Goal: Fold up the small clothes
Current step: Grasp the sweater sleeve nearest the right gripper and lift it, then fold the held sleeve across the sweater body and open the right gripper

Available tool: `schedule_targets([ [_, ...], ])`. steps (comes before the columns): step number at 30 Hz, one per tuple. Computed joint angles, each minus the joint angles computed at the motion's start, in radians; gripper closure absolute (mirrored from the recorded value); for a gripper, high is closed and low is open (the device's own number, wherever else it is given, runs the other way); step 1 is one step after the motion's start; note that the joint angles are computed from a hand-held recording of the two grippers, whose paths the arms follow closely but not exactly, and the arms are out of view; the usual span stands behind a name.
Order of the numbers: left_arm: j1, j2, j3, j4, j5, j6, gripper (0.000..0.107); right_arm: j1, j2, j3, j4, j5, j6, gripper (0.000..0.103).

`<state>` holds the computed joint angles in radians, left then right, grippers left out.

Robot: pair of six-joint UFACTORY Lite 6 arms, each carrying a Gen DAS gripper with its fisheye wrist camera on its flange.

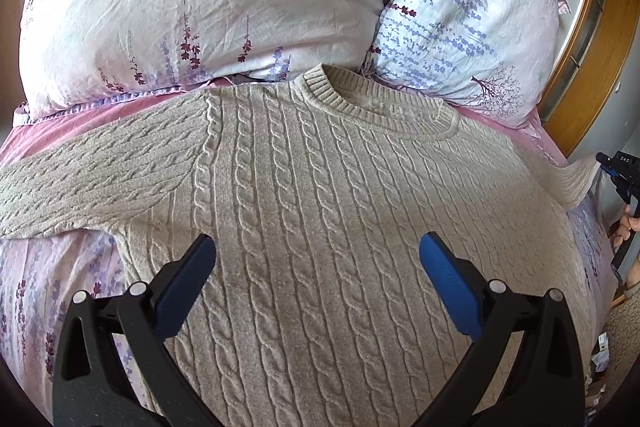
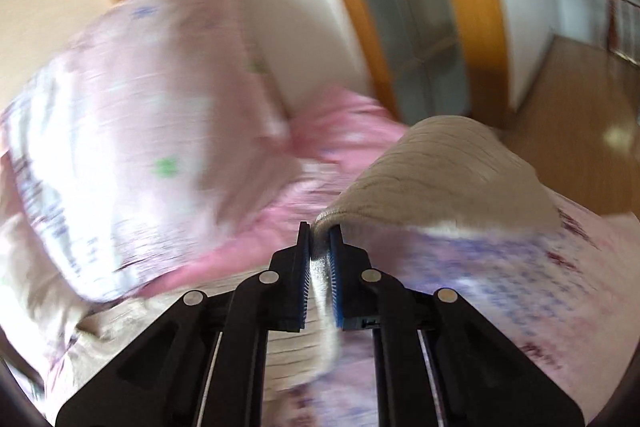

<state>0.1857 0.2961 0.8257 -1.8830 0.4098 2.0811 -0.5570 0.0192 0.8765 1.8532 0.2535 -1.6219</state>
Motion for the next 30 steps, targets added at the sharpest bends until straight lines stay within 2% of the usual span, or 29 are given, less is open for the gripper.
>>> schedule_targets([
  [5,0.027,-0.021,-0.035,-0.064,0.068,0.065,0.006,0.277,-0.077,-0.078,-0.049,0.063,-0.009,0.093],
  [9,0.051,-0.053,-0.084,-0.092,0.169,0.119,0.006,0.472,0.084,-0.035,-0.215,0.044,0.145,0.093],
  [12,0.081,-0.061,-0.086,-0.036,0.216,0.062,0.006,0.522,0.198,0.001,-0.351,0.023,0.302,0.092],
  [13,0.09,-0.064,-0.086,-0.025,0.224,0.051,0.006,0.506,0.204,-0.003,-0.349,0.052,0.317,0.091],
  [16,0.11,-0.057,-0.07,0.029,0.234,0.008,0.006,0.39,0.198,-0.002,-0.359,0.218,0.389,0.077],
  [18,0.121,-0.048,-0.058,0.053,0.237,-0.018,0.006,0.369,0.211,0.024,-0.33,0.224,0.437,0.056],
  [19,0.129,-0.039,-0.049,0.067,0.245,-0.036,0.006,0.353,0.205,0.023,-0.325,0.218,0.455,0.054],
  [23,0.169,-0.004,-0.019,0.132,0.289,-0.1,0.006,0.264,0.236,0.062,-0.313,0.227,0.54,0.054],
  [26,0.202,0.015,0.001,0.159,0.31,-0.121,0.006,0.245,0.256,0.084,-0.293,0.156,0.579,0.057],
  [27,0.214,0.02,0.006,0.166,0.316,-0.124,0.006,0.25,0.26,0.088,-0.271,0.125,0.564,0.07],
  [29,0.237,0.032,0.022,0.187,0.327,-0.143,0.006,0.294,0.251,0.101,-0.27,0.016,0.545,0.087],
  [30,0.249,0.039,0.032,0.199,0.332,-0.159,0.006,0.328,0.232,0.1,-0.231,-0.032,0.488,0.091],
])
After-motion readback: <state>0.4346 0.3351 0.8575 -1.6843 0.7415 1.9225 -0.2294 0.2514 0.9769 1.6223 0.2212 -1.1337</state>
